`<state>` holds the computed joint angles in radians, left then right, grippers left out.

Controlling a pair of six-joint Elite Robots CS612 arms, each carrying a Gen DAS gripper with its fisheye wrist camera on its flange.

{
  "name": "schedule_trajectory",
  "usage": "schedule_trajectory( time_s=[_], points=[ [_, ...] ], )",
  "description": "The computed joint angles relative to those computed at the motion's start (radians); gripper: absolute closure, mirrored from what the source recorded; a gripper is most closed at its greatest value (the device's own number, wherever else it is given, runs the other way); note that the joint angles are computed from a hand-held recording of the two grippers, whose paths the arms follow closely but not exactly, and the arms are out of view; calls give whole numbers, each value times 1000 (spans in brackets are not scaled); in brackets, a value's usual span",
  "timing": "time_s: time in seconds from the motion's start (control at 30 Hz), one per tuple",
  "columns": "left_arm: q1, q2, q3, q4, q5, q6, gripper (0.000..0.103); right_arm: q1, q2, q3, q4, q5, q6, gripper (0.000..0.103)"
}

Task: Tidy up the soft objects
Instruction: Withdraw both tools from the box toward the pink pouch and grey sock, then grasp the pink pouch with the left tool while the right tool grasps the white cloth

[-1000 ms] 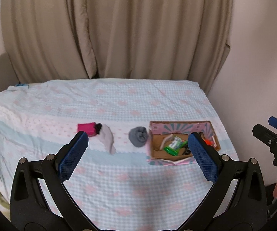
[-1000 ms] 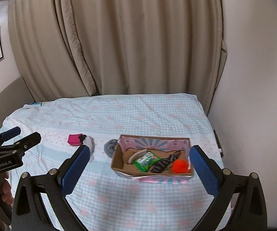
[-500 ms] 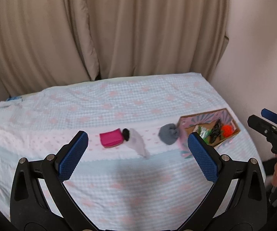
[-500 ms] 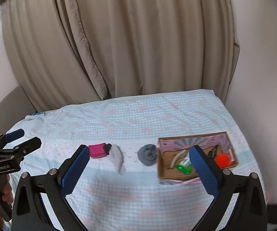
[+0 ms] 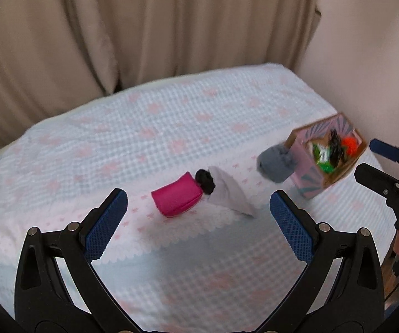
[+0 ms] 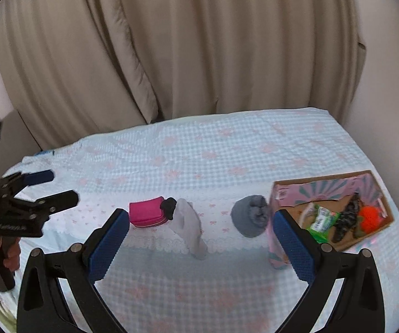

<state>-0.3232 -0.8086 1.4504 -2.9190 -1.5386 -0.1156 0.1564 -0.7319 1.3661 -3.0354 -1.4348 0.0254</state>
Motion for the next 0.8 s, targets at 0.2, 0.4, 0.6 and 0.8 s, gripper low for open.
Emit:
schedule_trajectory(
  time_s=[0.2,0.4,0.6,0.8],
  points=[
    [28,125,-122,63,-67,122,1,20,103,-98,44,7,-6,0],
    [52,249,-256,139,-143,215,1,36,213,-217,116,1,-30,0],
    [61,346,-370,224,-186,341,2,44,310,-327,186,-3,-62,3],
    [66,410,-459,291,-201,395,4,43,380,-417,257,0,-87,12]
  ],
)
